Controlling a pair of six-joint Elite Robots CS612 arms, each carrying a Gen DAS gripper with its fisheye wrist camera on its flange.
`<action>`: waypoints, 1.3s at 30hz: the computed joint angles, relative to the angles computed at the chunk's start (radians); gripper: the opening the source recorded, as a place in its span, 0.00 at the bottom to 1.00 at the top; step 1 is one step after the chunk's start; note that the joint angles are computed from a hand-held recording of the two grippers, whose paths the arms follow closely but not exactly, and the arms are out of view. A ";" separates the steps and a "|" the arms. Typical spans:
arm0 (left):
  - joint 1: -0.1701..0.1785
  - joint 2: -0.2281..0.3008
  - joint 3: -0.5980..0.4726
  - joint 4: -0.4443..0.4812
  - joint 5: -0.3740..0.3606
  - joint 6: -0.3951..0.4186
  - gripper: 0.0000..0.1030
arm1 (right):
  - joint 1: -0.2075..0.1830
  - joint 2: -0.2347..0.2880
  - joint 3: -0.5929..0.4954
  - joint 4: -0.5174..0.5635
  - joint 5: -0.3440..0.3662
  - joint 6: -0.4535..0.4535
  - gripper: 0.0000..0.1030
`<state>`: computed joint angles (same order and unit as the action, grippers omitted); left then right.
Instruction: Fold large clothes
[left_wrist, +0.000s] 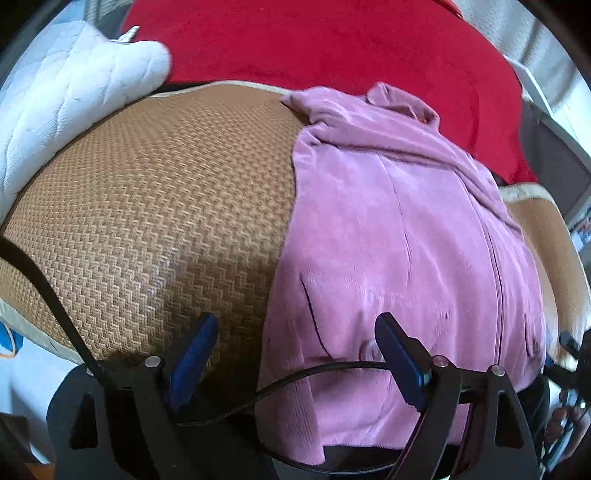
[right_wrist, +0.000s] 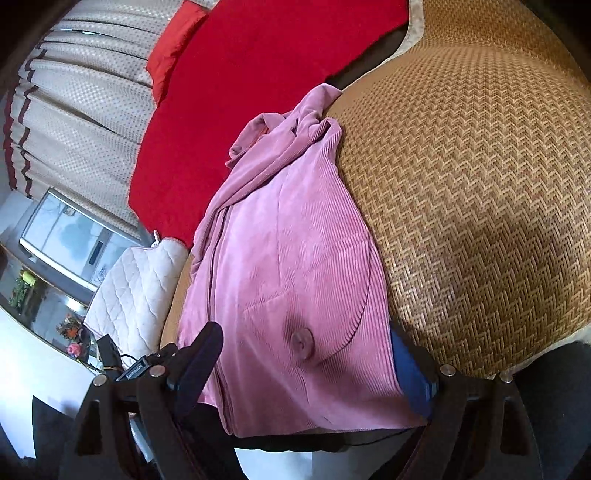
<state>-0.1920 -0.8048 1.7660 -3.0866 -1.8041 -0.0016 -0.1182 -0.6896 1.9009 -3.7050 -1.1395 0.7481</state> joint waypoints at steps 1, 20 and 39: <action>0.002 -0.003 0.001 0.018 -0.020 0.017 0.85 | 0.001 -0.001 -0.001 0.004 -0.002 -0.003 0.87; 0.006 0.022 -0.034 0.126 -0.079 0.017 0.33 | 0.010 -0.004 0.018 0.006 -0.004 -0.008 0.82; 0.022 -0.010 0.034 -0.015 -0.173 -0.016 0.03 | -0.016 -0.080 0.054 0.130 0.076 -0.061 0.10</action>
